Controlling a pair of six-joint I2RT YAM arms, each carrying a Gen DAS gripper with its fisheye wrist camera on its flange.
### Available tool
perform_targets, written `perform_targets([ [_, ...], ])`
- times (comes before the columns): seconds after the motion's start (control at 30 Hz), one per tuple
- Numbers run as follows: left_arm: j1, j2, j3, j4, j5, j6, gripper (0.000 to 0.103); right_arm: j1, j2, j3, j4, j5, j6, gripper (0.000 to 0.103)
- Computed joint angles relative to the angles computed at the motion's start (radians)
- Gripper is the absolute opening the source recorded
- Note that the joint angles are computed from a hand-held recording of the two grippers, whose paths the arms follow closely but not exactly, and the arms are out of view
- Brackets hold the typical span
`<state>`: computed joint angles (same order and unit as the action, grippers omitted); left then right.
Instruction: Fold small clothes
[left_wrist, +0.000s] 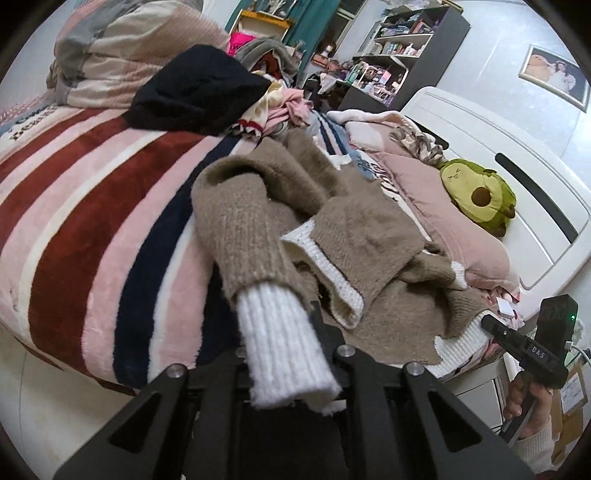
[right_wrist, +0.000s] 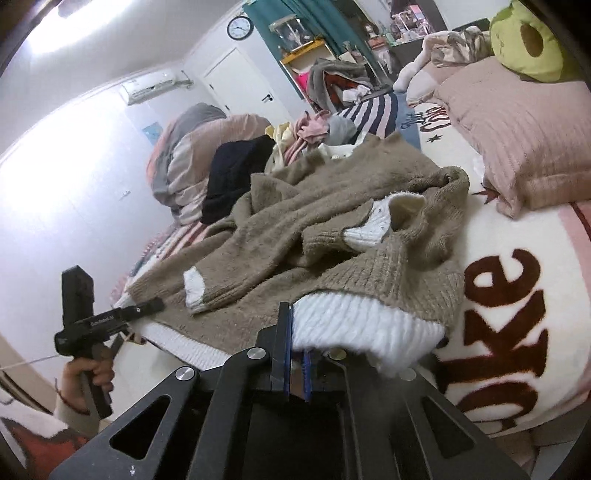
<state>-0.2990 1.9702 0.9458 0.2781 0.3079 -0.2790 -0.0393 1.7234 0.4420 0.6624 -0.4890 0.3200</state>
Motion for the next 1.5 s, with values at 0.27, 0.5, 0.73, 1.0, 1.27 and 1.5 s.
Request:
perform_targets([
  [0.27, 0.018, -0.079, -0.061, 0.016, -0.006, 0.011, 0.007, 0.011, -0.099, -0.057, -0.048, 0.025, -0.033, 0.001],
  [0.5, 0.028, -0.027, 0.001, -0.11, -0.094, 0.066, 0.061, -0.081, -0.111, -0.026, -0.263, 0.038, -0.093, 0.04],
  [0.73, 0.083, 0.055, 0.092, -0.175, -0.08, 0.084, 0.068, -0.239, -0.145, -0.025, -0.384, 0.063, -0.125, 0.078],
  [1.0, 0.058, 0.218, 0.259, -0.245, -0.009, 0.065, 0.068, -0.261, 0.097, 0.082, -0.187, -0.108, 0.01, 0.092],
  [1.27, 0.045, 0.274, 0.335, -0.3, -0.018, 0.058, 0.069, -0.176, 0.283, 0.249, -0.176, -0.138, 0.047, 0.097],
  [1.5, 0.023, 0.294, 0.368, -0.308, 0.008, 0.048, 0.028, -0.158, 0.334, 0.257, -0.114, -0.149, 0.022, 0.04],
])
